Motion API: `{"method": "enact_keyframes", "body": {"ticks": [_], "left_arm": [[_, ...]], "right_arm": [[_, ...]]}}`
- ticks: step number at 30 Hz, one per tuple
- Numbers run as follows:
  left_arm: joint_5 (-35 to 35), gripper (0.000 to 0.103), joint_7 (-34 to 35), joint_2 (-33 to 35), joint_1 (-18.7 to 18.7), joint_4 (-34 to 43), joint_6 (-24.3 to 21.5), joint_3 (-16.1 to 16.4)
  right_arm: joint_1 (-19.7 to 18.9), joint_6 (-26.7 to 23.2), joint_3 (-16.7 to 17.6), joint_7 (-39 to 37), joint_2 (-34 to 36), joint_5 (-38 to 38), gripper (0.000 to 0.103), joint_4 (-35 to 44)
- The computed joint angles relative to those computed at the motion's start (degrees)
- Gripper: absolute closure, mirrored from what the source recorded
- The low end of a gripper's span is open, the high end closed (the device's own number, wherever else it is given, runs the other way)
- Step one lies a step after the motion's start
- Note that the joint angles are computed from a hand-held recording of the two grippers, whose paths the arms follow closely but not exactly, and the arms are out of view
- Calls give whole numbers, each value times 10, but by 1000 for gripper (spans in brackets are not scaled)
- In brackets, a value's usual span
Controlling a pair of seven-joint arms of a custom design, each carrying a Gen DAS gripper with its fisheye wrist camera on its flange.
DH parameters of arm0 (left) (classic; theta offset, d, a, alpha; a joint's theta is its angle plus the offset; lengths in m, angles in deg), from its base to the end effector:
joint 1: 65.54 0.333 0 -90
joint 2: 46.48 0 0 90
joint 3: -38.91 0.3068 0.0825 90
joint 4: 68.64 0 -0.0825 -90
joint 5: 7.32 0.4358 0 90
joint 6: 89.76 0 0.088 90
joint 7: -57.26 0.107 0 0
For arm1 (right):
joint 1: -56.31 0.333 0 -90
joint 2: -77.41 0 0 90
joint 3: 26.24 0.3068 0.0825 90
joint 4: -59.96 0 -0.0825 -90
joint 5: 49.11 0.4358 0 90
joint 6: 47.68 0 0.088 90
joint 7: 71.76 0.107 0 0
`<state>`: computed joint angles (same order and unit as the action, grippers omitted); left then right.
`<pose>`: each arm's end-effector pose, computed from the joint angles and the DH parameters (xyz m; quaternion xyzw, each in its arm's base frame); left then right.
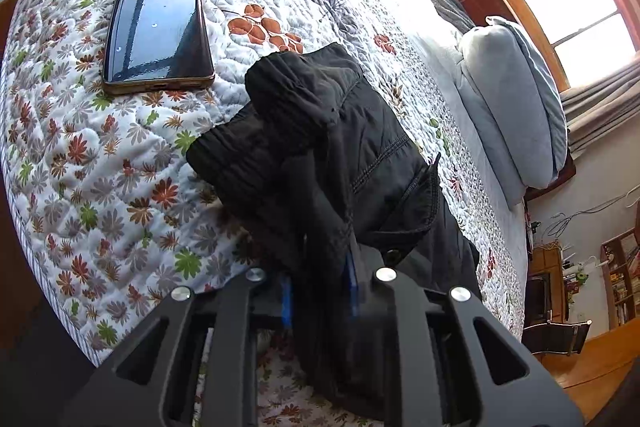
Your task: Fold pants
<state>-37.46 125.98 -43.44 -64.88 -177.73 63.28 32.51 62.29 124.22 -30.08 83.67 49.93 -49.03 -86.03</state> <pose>0.6667 -0.0507 0.5204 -0.8269 0.4061 -0.3888 0.0106 0.4922 0.0164 0.5140 -0.2024 0.8703 -0.0717 0.4432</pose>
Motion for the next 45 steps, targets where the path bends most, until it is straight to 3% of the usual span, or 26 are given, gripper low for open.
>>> {"method": "enact_keyframes", "body": {"ticks": [3, 5, 6, 9, 10, 12, 13, 14, 18, 21, 24, 27, 29, 31, 37, 41, 43, 45], "left_arm": [[30, 60, -22, -24, -1, -22, -10, 3], [93, 16, -72, -37, -1, -25, -39, 4], [107, 14, -87, -49, -3, -36, -30, 2], [87, 10, -63, -79, -11, -59, -28, 1], [78, 9, -51, -86, -14, -63, -36, 1], [62, 9, -32, -94, -21, -66, -51, 0], [54, 9, -21, -96, -25, -65, -61, -1], [49, 9, -10, -95, -29, -62, -70, -2], [80, 9, 4, -78, -41, -39, -94, -15], [107, 9, 12, -62, -49, -19, -107, -21], [110, 9, 26, -55, -55, -14, -114, -24], [112, 9, 33, -45, -59, -3, -127, -25], [111, 9, 34, -44, -61, -3, -131, -26], [107, 9, 37, -45, -62, -5, -132, -26], [108, 9, 42, -42, -66, 2, -140, -28], [100, 9, 52, -39, -70, 8, -142, -30], [98, 9, 58, -36, -73, 10, -141, -32], [94, 9, 60, -32, -74, 12, -143, -33]], "right_arm": [[-24, 22, 14, 17, -31, -13, 21, -33], [-11, 62, -5, 21, -34, 1, 21, -49], [13, 83, -33, 30, -25, -3, 21, -50], [22, 121, -43, -8, -55, 63, 21, -100], [14, 133, -25, 33, -42, 25, 21, -96], [-17, 155, 14, 45, -12, 19, 21, -83], [-17, 164, 16, 48, 3, 18, 21, -73], [-6, 182, 9, 55, 16, 12, 21, -65], [78, 231, -83, 80, 74, -42, 21, -25], [62, 286, -67, 114, 103, -24, 24, -24], [42, 342, -57, 154, 118, -20, 39, -38], [32, 368, -63, 187, 125, -63, 56, -45], [22, 381, -59, 199, 138, -82, 79, -41], [8, 402, -51, 208, 142, -96, 89, -44], [-46, 360, 26, 109, 81, -43, 94, -54], [-90, 331, 93, 44, 21, 56, 95, -90], [-92, 274, 92, 39, -10, 68, 95, -107], [-68, 245, 60, 57, -19, 58, 94, -118]]}}
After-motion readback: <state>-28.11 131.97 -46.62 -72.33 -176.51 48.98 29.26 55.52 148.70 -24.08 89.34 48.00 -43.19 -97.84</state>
